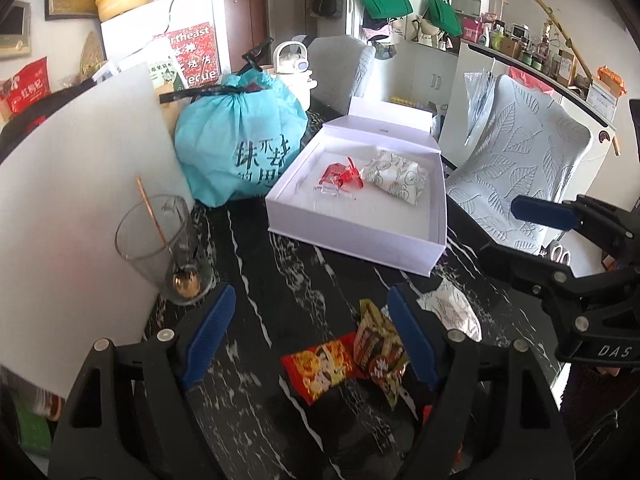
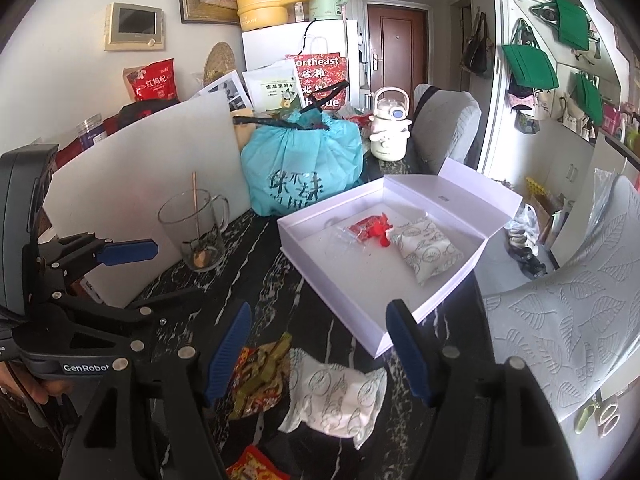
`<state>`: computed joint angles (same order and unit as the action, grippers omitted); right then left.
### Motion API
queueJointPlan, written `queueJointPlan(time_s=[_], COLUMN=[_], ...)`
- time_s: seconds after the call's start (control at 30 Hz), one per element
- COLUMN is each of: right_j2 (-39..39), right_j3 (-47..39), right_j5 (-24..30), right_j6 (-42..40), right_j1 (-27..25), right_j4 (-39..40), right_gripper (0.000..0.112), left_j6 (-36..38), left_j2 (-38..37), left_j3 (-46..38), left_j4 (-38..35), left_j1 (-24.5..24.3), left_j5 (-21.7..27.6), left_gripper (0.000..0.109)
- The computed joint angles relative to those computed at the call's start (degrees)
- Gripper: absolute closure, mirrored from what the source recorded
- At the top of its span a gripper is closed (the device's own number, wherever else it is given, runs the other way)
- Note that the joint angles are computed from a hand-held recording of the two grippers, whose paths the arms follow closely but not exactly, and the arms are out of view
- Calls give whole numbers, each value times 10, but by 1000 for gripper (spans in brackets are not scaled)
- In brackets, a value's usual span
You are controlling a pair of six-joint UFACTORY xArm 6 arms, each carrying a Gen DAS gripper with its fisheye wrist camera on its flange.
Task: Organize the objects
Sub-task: 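Move both grippers back toward the snack packets on the table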
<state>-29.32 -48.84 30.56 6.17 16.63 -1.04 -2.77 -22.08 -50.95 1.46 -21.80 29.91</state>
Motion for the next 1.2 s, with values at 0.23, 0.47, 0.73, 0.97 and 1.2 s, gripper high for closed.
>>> queueJointPlan(time_s=[0.23,0.47,0.73,0.97,1.2], right_j2=[-43,-104,-167,-184,-200], right_j3=[43,96,163,207,247], right_j5=[10,24,41,46,31], right_j6=[31,66,96,104,115], right_j1=[22,43,75,93,115], right_j4=[-21,-38,-47,-29,-34], right_gripper=[41,41,41,41,41], left_j6=[-26,-52,-63,-68,-44], left_j2=[-42,-93,-136,-152,-160], left_j3=[40,91,148,190,223], left_j4=[21,35,36,35,7], left_j1=[-8,-22,-31,-33,-28], left_j5=[3,15,28,31,18], left_gripper=[30,30,29,29,29])
